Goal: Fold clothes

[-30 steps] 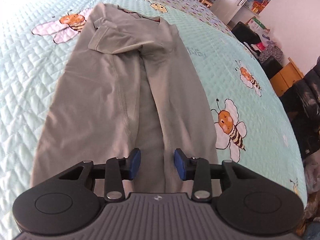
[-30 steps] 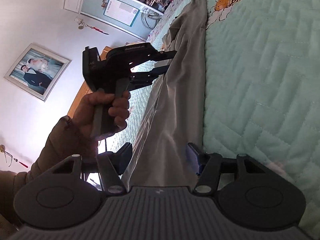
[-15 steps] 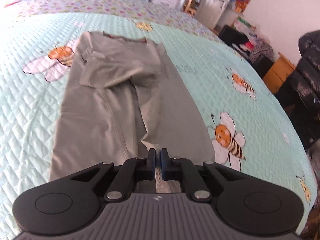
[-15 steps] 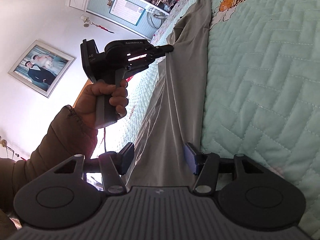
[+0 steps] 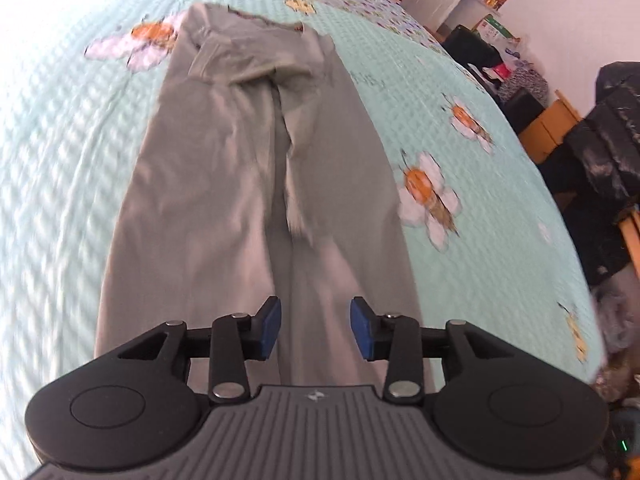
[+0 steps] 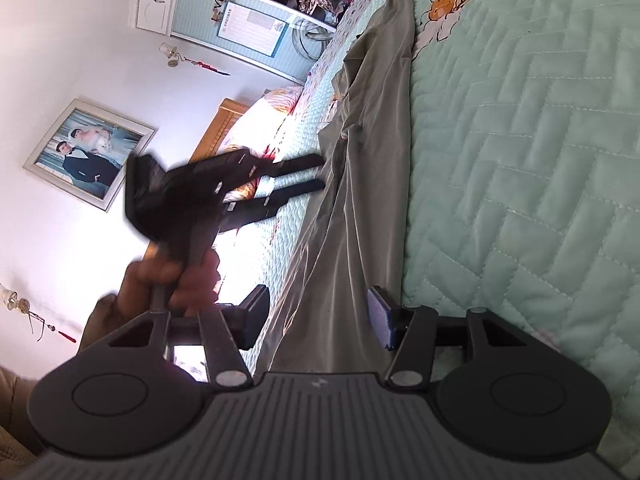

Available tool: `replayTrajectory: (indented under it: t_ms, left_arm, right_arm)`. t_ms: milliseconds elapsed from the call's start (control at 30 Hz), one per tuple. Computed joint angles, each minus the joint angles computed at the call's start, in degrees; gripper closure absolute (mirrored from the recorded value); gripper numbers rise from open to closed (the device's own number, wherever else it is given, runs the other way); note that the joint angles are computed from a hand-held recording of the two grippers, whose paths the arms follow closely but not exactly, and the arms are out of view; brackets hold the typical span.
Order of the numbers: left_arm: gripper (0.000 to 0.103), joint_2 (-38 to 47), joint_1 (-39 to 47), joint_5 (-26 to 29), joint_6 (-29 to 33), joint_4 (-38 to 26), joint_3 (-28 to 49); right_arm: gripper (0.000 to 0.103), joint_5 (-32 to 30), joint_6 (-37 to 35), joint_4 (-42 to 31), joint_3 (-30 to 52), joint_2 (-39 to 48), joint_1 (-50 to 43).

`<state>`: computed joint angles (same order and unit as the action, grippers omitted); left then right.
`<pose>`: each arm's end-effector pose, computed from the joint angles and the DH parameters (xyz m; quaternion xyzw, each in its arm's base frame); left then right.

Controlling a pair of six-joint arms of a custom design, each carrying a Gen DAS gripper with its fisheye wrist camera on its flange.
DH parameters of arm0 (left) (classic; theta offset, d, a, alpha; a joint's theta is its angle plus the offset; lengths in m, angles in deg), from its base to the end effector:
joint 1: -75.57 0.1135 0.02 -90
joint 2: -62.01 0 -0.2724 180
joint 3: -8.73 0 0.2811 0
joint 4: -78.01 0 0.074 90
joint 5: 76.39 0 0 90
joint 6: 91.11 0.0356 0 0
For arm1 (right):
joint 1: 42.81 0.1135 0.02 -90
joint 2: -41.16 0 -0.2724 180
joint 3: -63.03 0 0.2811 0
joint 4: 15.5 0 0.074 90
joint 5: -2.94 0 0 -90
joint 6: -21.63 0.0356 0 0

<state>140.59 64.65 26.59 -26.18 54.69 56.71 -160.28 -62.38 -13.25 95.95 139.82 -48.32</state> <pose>0.2656 -0.0594 0.1496 -0.0816 0.9419 -0.1973 0.2594 0.2164 0.0134 0.0511 -0.0578 0.7911 0.5812 0.1816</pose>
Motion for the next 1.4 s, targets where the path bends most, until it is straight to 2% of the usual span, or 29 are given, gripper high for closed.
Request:
replayTrajectory:
  t_ms: [200, 300, 400, 433, 500, 533, 567, 600, 700, 900, 1033, 1267, 1400]
  left_arm:
    - [0.060, -16.4, -4.7, -0.9, -5.7, -8.1, -11.2]
    - [0.060, -19.5, -7.8, -3.8, -7.9, -8.9, -13.1]
    - [0.060, -19.9, -10.3, -6.7, -8.9, -7.0, -14.4]
    - [0.063, -19.6, -10.8, -7.4, -9.4, -6.2, -14.8]
    - [0.076, -20.2, -11.9, -8.3, -10.5, -5.5, -15.3]
    - [0.094, -20.8, -12.3, -8.0, -10.8, -5.4, -15.6]
    - [0.096, -22.3, -11.7, -5.9, -10.8, -4.8, -16.4]
    - [0.096, -24.5, -11.8, -4.7, -11.3, -5.0, -17.1]
    - [0.096, -28.7, -15.0, -8.1, -11.8, -8.1, -17.1]
    - [0.097, -30.4, -11.7, -7.0, -13.4, -11.3, -18.9]
    - [0.102, -32.7, -12.2, -6.0, -13.1, -10.1, -20.2]
    - [0.103, -33.8, -16.7, -9.9, -15.3, -8.5, -20.2]
    - [0.103, -38.9, -18.2, -11.4, -16.1, -12.6, -20.1]
  right_arm:
    - [0.046, 1.0, 1.6, 2.3, -1.8, -2.0, 0.4]
    - [0.046, 0.7, 4.0, 5.3, -2.3, -1.2, 0.3]
    - [0.046, 0.9, 4.6, 6.5, -2.8, -1.4, 0.3]
    - [0.046, 1.2, 4.2, 6.3, -3.0, -1.8, 0.4]
    - [0.046, 1.6, 3.4, 5.9, -3.2, -2.2, 0.4]
    - [0.046, 1.7, 3.3, 5.9, -3.3, -2.3, 0.4]
    - [0.046, 1.7, 3.3, 6.1, -3.5, -2.5, 0.3]
    - [0.046, 1.8, 3.2, 6.2, -3.7, -2.5, 0.2]
    - [0.046, 1.7, 1.9, 4.8, -3.7, -2.8, -0.4]
    - [0.046, 2.0, 1.8, 4.3, -3.3, -2.7, -0.3]
    - [0.046, 2.0, 2.8, 5.7, -3.6, -2.3, 0.0]
    - [0.046, 1.6, 4.1, 6.8, -3.2, -1.4, 0.1]
    - [0.046, 1.5, 4.2, 7.2, -3.3, -1.4, 0.1]
